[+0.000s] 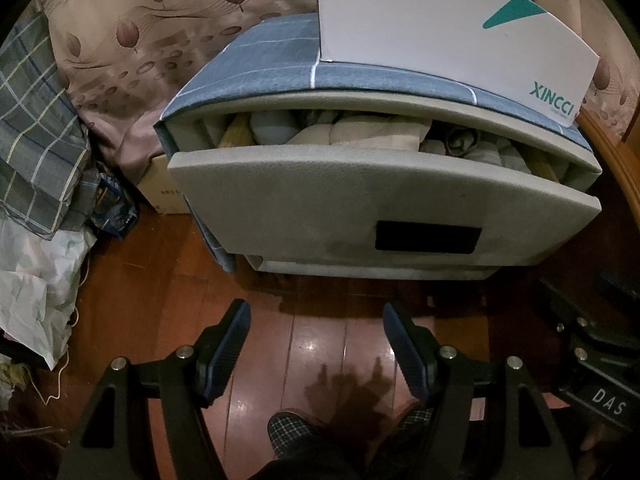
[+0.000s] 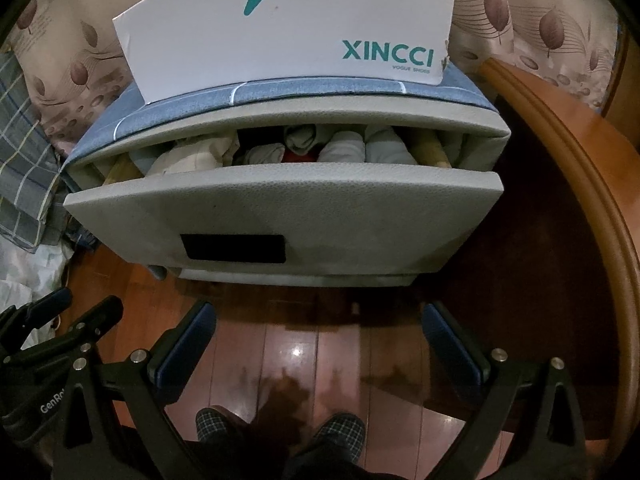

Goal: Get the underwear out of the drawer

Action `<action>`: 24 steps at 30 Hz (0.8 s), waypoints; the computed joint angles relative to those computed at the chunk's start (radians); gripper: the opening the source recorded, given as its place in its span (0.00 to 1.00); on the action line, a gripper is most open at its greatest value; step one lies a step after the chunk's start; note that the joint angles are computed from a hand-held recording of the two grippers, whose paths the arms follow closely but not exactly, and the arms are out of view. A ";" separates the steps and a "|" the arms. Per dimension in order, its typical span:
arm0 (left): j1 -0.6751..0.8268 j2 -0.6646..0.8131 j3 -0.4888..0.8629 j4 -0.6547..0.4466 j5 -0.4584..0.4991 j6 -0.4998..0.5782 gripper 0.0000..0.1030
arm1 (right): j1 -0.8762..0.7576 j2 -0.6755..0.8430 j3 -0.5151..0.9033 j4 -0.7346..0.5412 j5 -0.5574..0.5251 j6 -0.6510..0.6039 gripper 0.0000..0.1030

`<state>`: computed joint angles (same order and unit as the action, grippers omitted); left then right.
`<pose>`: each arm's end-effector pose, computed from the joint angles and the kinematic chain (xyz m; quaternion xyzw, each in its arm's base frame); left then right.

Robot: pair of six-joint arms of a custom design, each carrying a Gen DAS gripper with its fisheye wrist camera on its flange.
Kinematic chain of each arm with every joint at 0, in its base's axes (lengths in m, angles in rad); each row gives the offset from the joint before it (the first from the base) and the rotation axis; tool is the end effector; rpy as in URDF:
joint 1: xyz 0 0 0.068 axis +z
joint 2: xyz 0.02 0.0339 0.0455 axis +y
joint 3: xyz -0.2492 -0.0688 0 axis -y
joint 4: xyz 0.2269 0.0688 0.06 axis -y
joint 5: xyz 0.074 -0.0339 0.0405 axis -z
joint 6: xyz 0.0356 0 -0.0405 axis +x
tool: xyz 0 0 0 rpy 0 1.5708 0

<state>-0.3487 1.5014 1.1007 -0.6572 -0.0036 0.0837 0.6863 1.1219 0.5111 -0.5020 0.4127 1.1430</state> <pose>0.2715 -0.0986 0.2333 0.2071 0.9449 -0.0318 0.2517 0.1477 0.1026 0.1614 0.2611 0.9180 0.0543 0.2937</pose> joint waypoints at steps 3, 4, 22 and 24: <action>0.000 0.002 0.001 -0.002 0.004 -0.001 0.68 | -0.005 0.000 0.000 0.002 -0.002 -0.005 0.99; -0.001 0.003 0.002 -0.002 0.002 -0.002 0.68 | -0.005 -0.001 0.000 0.002 -0.003 -0.004 0.99; 0.175 0.186 0.293 -0.151 0.309 -0.143 0.68 | -0.047 -0.083 -0.057 0.045 -0.044 -0.020 0.99; 0.190 0.228 0.350 -0.170 0.339 -0.172 0.70 | -0.058 -0.099 -0.071 0.054 -0.055 -0.021 0.99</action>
<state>-0.1590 1.7293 1.4506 -0.8268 0.3355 -0.0885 0.6278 1.0227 0.4405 -0.4483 0.3582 1.1222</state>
